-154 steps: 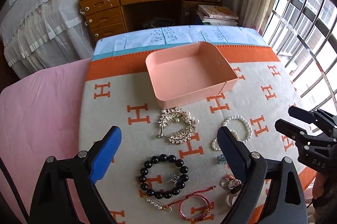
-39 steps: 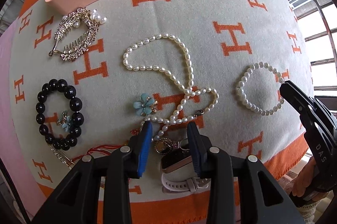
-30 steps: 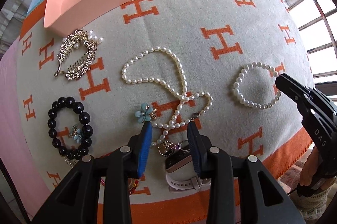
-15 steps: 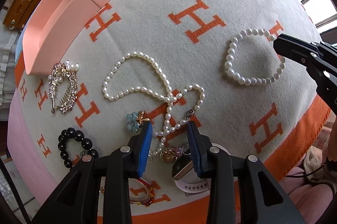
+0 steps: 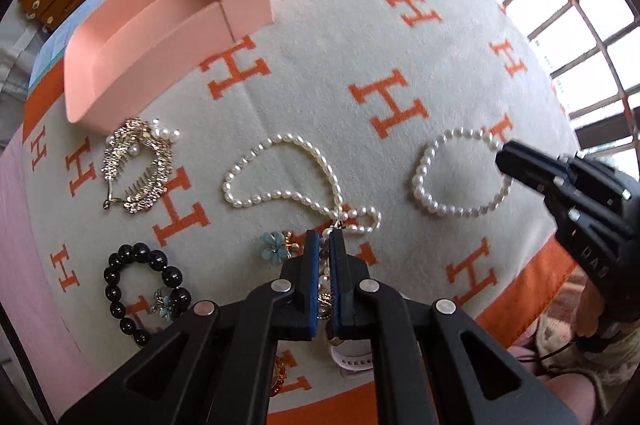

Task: Organize jewelry
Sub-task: 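Carry pearl necklace with left tool while right tool carries pearl bracelet to tray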

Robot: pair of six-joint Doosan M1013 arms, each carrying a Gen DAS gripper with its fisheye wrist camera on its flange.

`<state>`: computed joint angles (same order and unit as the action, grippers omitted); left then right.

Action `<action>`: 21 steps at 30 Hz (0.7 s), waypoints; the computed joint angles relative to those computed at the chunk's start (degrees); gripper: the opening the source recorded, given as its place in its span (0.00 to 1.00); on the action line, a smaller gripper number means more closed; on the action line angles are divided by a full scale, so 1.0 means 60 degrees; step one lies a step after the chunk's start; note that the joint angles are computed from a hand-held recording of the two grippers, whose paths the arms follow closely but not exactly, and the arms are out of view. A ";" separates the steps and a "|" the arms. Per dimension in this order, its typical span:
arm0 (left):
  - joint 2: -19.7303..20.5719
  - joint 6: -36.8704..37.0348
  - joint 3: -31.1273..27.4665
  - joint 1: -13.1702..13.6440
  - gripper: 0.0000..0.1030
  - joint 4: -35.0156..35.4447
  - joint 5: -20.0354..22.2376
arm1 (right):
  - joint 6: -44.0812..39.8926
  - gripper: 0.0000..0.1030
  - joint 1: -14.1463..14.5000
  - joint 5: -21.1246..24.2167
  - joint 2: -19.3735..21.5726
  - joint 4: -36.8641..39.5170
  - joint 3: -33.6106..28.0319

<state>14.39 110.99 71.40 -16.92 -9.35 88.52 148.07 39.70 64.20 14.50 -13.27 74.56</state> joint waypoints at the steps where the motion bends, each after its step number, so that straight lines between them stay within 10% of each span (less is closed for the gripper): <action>1: -0.0045 -0.0219 -0.0122 0.0159 0.03 -0.0393 -0.0144 | -0.0034 0.07 0.0033 -0.0017 -0.0001 -0.0075 -0.0055; 11: -0.0713 -0.1438 -0.0586 0.1422 0.03 -0.2674 -0.2514 | -0.0704 0.07 0.0304 -0.0284 0.0237 -0.0846 -0.1233; 21: -0.1130 -0.1154 -0.0844 0.1588 0.03 -0.2534 -0.4028 | -0.0858 0.07 0.0447 -0.0498 0.0909 -0.1962 -0.3180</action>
